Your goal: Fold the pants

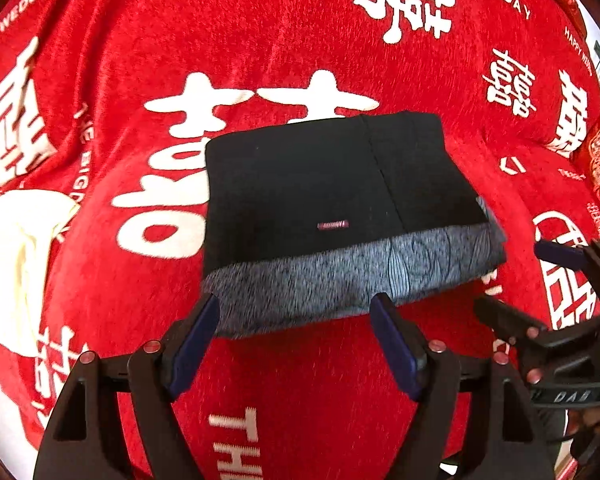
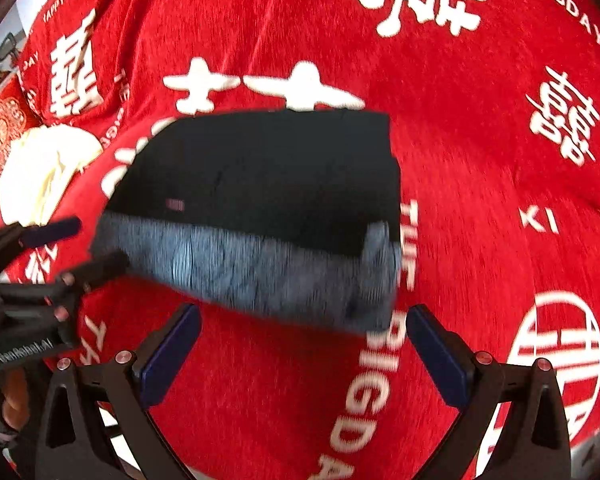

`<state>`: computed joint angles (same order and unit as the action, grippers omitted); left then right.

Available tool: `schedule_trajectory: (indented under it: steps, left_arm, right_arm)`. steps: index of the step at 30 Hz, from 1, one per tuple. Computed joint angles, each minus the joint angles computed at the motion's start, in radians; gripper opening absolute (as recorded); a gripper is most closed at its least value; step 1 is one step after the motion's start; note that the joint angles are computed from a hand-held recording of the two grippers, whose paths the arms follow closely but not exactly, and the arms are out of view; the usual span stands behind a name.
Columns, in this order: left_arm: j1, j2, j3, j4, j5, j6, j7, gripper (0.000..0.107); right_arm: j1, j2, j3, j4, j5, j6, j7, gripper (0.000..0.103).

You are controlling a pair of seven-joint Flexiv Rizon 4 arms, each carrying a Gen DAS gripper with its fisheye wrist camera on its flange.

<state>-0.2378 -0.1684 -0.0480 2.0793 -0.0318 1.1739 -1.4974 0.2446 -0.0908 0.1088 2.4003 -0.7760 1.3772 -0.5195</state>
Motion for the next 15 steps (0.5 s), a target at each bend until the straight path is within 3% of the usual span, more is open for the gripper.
schedule_trajectory:
  steps: [6,15]
  left_arm:
    - [-0.004,0.04,0.001,0.041,0.004,0.012,-0.022,0.081]
    - [-0.002,0.08,-0.007,0.083,-0.028,0.077,-0.035,0.083]
  right_arm:
    - [0.008,0.028,0.01,0.026,-0.112,-0.047,0.126,0.103]
    - [0.015,0.033,0.029,0.011,-0.159,-0.085,0.179,0.103]
